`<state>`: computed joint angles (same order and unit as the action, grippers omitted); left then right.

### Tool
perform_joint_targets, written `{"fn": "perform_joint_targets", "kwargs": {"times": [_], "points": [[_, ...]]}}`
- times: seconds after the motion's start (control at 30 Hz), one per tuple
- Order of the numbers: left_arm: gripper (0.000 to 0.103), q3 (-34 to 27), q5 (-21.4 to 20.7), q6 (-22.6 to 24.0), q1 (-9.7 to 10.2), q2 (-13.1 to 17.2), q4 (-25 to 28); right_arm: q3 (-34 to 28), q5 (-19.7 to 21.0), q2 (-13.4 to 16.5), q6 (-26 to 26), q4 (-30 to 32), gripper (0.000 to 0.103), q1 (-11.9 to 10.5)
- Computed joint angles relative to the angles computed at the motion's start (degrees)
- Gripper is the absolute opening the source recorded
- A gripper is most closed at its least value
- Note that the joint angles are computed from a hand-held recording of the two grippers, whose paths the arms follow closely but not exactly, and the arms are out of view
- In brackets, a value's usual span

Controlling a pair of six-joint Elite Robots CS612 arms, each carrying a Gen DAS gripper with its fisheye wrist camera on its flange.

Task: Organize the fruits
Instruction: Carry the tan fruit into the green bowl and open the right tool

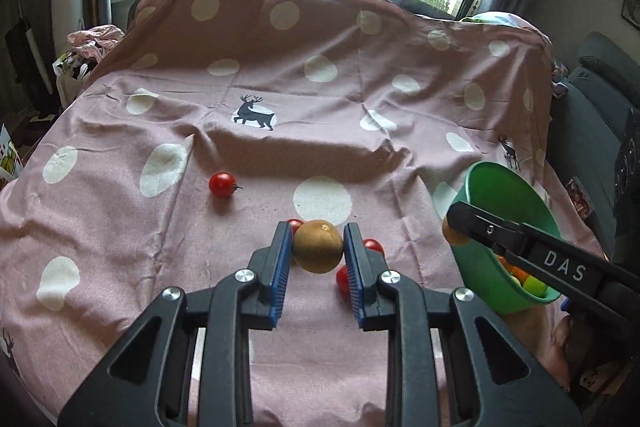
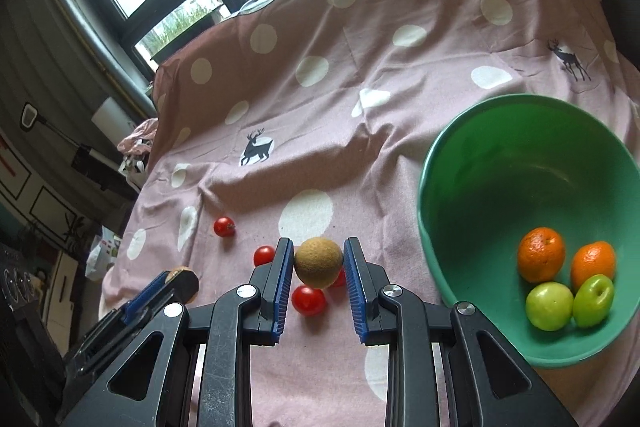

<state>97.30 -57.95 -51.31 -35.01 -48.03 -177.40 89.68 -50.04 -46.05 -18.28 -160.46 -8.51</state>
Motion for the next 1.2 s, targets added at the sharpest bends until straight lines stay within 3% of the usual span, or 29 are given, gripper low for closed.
{"fn": "perform_joint_targets", "kwargs": {"times": [0.2,0.37,0.67,0.83,1.2], "points": [[0.026,-3.04,-1.15,4.03,-0.67,1.14,-2.22,-0.09,-0.02,0.16,4.51,-5.25,0.028,-1.63],[0.026,-6.94,-2.12,7.05,-0.94,2.88,-2.24,-1.11,1.49,0.74,7.80,-5.91,0.028,-2.95],[0.026,-13.06,-7.10,10.60,-0.94,6.04,-0.95,-2.72,0.57,1.99,13.78,-7.62,0.028,-4.85],[0.026,-15.89,-10.15,12.09,-0.88,7.63,0.61,-3.27,-1.90,2.43,16.34,-8.76,0.028,-5.56],[0.026,-20.41,-16.93,14.11,-0.64,10.54,1.74,-4.71,-3.87,3.35,17.16,-6.59,0.028,-6.25]]}}
